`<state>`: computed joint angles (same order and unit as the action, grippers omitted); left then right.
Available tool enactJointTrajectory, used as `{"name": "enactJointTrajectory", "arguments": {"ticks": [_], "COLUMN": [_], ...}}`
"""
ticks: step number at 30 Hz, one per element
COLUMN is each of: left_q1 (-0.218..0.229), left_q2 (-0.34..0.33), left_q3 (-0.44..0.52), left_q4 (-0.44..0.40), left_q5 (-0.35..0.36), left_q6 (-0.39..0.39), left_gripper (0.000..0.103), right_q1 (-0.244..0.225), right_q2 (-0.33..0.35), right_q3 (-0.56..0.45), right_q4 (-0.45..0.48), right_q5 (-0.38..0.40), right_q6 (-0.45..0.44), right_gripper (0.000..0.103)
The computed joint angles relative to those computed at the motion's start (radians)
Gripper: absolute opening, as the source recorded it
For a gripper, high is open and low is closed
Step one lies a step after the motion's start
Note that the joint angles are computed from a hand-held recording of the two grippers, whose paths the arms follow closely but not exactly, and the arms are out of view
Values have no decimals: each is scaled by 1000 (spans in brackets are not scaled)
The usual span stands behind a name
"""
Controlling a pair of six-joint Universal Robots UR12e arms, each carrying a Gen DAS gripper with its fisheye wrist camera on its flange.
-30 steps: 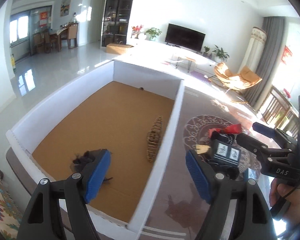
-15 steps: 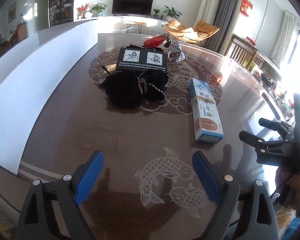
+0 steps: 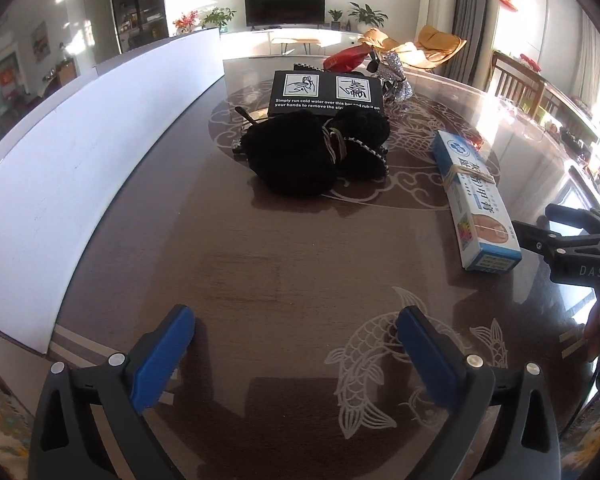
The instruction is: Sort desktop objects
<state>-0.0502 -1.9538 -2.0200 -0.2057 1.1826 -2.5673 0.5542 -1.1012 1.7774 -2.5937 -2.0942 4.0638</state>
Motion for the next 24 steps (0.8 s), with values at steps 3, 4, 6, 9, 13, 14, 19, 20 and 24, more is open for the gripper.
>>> {"name": "enactJointTrajectory", "arguments": {"ticks": [3, 4, 6, 9, 13, 14, 19, 20, 24], "left_q1": [5, 7, 9, 11, 13, 12, 6, 6, 14], "left_q2": [-7, -8, -11, -13, -16, -16, -19, -20, -19], "left_q3": [1, 0, -4, -12, -16, -16, -23, -25, -38], "left_q4": [21, 27, 41, 67, 88, 91, 124, 132, 158], "left_q5": [-4, -7, -12, -18, -25, -23, -2, -1, -11], "left_q6": [-10, -11, -13, -21, -32, -36, -76, -83, -83], "left_gripper": [103, 103, 103, 103, 103, 103, 103, 103, 103], "right_q1": [-6, -5, -5, -5, -5, -5, -5, -5, -5], "right_q2": [9, 10, 10, 10, 10, 10, 10, 10, 10], "right_q3": [-13, -14, -14, -15, -15, -15, -15, -15, -15], "right_q4": [-2, 0, -1, 0, 0, 0, 0, 0, 0], "right_q5": [5, 4, 4, 3, 3, 3, 3, 3, 3], "right_q6": [-10, -9, -9, -9, -9, -9, -9, -9, -9], "right_gripper": [103, 103, 103, 103, 103, 103, 103, 103, 103]}}
